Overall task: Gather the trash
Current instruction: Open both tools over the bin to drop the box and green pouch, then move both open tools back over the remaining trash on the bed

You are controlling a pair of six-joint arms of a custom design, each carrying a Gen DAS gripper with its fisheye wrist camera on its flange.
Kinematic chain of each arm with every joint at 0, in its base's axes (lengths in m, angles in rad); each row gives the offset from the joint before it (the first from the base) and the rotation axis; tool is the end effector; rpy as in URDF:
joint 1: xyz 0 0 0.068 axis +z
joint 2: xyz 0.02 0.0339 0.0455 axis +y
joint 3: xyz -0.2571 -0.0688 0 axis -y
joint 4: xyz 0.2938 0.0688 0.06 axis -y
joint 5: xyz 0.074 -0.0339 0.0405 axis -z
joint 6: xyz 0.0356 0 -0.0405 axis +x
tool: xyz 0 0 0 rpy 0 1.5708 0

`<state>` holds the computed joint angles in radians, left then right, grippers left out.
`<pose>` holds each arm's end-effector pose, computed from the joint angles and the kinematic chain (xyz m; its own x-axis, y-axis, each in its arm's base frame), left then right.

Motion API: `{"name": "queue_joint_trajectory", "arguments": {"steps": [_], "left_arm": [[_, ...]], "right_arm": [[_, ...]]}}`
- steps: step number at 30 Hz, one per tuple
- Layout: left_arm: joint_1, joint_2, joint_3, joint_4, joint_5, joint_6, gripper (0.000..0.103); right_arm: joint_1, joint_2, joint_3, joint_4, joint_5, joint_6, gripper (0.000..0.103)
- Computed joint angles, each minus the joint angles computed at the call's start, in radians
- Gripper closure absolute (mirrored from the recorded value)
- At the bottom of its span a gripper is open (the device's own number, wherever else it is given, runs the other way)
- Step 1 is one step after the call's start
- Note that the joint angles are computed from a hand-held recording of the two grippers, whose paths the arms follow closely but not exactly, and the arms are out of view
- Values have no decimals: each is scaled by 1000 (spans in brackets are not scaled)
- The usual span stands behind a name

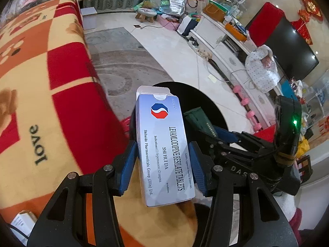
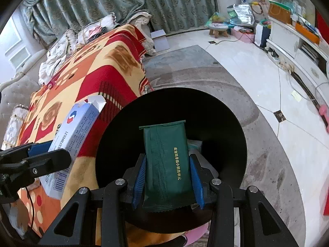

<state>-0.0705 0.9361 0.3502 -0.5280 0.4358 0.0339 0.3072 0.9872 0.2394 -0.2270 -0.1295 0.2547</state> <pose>0.1909 -0.0285 0.1127 -0.8862 0.0934 -0.4537 0.2798 0.8885 -0.3637 0.1853 0.0636 0.0818 -0.8564 -0.0096 -0.5163 -0.1583 0.9565 0.2449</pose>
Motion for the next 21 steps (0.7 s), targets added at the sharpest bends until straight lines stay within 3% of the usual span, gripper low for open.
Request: {"name": "queue_joint_trajectory", "arguments": {"steps": [4, 10, 21], "left_arm": [[-5, 50, 15, 42, 56, -26, 52], [-7, 61, 13, 47, 53, -39, 50], [123, -94, -5, -117, 49, 79, 49]], "right_arm": [[-37, 24, 7, 13, -15, 5, 62], [-77, -24, -8, -22, -31, -4, 58], [-17, -78, -9, -69, -4, 23, 58]]}}
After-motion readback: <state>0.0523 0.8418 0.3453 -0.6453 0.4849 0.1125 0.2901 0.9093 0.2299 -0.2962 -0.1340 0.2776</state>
